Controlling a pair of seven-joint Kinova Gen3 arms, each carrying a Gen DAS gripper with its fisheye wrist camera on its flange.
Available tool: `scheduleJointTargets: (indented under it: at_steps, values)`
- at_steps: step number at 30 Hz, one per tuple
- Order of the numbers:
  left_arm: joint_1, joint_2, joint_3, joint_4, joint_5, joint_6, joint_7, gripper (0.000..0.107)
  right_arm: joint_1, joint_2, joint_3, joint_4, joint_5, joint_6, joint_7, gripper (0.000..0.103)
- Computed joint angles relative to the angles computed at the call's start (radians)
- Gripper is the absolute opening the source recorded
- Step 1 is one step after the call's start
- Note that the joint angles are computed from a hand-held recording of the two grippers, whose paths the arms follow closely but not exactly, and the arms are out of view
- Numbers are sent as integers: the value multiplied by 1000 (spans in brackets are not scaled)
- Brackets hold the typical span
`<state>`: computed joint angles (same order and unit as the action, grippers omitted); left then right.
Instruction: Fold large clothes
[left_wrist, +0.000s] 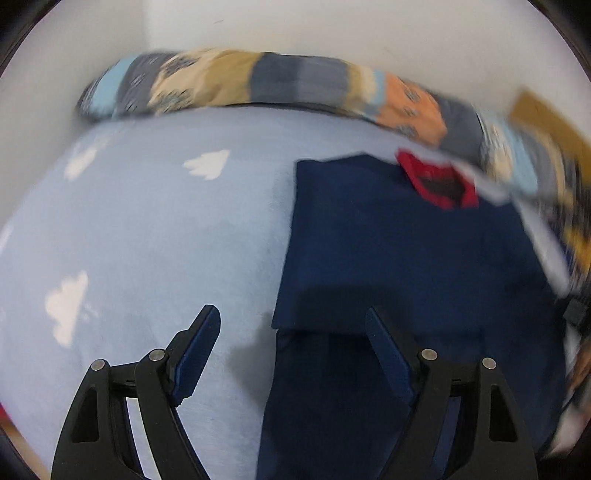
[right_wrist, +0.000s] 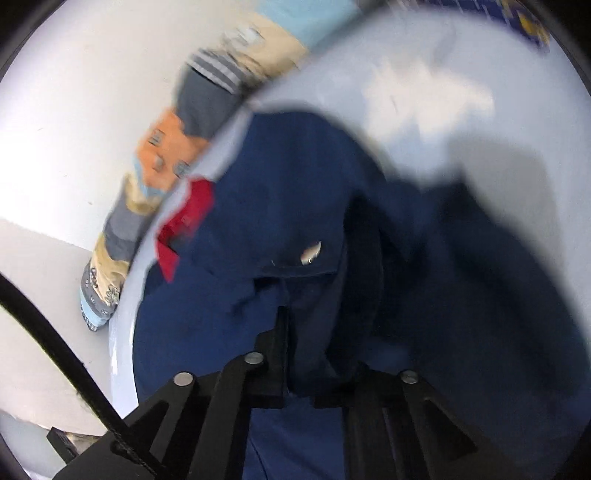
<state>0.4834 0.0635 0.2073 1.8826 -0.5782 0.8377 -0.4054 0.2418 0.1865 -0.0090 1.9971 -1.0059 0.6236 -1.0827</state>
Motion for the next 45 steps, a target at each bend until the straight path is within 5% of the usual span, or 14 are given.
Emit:
scheduleJointTargets:
  at_steps: [7,12,16,22,26,29,32,37,40,45]
  values:
    - [4,36,-4,-1,50,-33,-84,80,-293,-160,269,-9,267,-249,-116,6]
    - [45,134,-14,-65,19,80,-88,80,-464,-65,500,-63,420,-179,-229,6]
    - [165,209,-88,-119,-90,223,10,80,-531,-10,630,-59,309,-100,-91,6]
    - [220,151,-53,-113,-192,164,44,80,-304,-113,417,-37,65,-14,97,6]
    - [238,108,-69,-114,-138,64,-63,80,-242,-214,325,-7,-97,-10,259,6]
    - [133,115,52,-83,-88,-26,-185,80,-233,-265,320,17,-219,10,381,6]
    - [145,179,101,-93,-88,-30,-299,80,-103,-282,241,38,-341,85,503,6]
    - [363,339,21,-210,-230,65,-248,80,128,-266,110,41,-474,261,617,6]
    - [491,402,-101,-281,-338,158,-148,80,267,-280,18,35,-499,331,644,6]
    - [506,368,-292,-300,-320,165,56,80,496,-257,-143,25,-498,456,657,6]
